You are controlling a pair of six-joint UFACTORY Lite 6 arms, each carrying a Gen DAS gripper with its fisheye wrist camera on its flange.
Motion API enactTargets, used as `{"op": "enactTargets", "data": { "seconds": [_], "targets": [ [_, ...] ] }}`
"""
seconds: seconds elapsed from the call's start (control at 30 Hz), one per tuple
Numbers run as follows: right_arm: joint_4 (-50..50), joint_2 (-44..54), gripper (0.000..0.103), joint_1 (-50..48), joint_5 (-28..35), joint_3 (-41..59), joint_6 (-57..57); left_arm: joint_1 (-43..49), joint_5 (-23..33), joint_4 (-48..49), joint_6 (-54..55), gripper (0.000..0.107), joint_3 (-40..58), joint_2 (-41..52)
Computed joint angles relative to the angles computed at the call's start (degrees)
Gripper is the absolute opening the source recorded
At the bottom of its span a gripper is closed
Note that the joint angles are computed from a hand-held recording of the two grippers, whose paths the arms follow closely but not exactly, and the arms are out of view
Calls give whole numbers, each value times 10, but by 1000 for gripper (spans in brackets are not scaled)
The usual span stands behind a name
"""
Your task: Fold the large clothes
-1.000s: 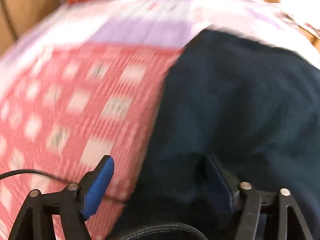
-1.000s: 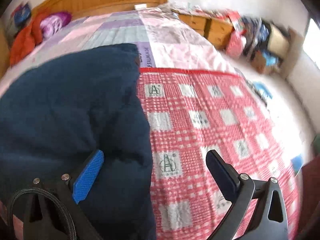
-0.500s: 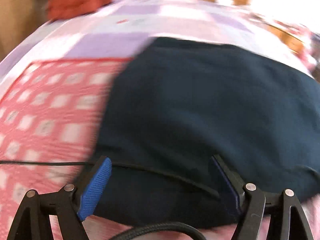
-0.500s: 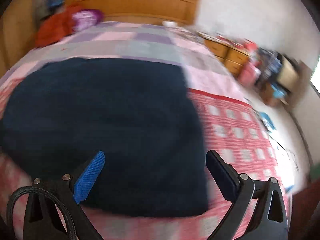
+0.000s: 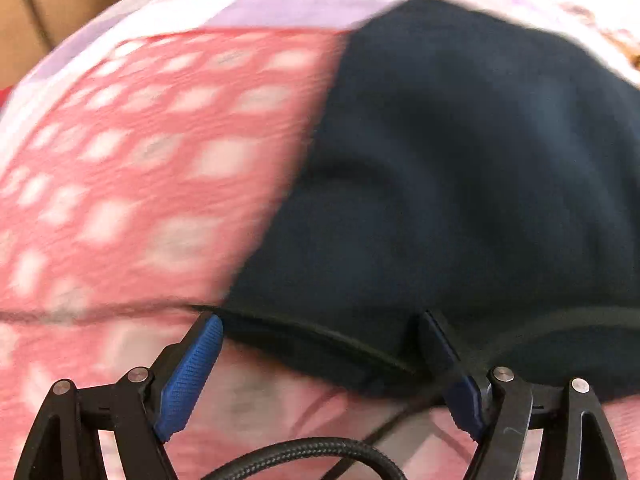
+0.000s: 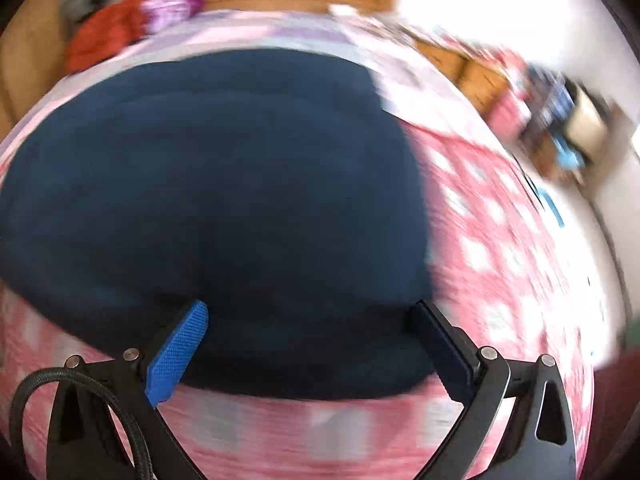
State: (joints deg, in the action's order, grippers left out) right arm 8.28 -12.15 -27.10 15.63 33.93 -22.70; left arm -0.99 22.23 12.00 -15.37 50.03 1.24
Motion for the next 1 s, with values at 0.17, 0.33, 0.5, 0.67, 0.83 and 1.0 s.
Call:
{"op": "enactTargets", "data": {
  "seconds": [0.17,0.33,0.5,0.67,0.83,1.0],
  "targets": [
    [48,-45,103,-136,52,2,-151,119,71,-145,213,84,-47,-89],
    [104,-183,103,-175,159,-34,-257,189,308,-298,428,84,-78,-218],
    [94,-256,103,-97,245,-10,-167,135,480,-373,439,84,-67,-272],
    [-22,-158,103,130,161,65,98,37,377,-457,389,85,58,-160],
    [-151,24,103,280,75,182,299,-103,179,-383,260,85,197,19],
    [-234,270,103,377,52,409,409,-197,120,-256,106,85,426,247]
  ]
}}
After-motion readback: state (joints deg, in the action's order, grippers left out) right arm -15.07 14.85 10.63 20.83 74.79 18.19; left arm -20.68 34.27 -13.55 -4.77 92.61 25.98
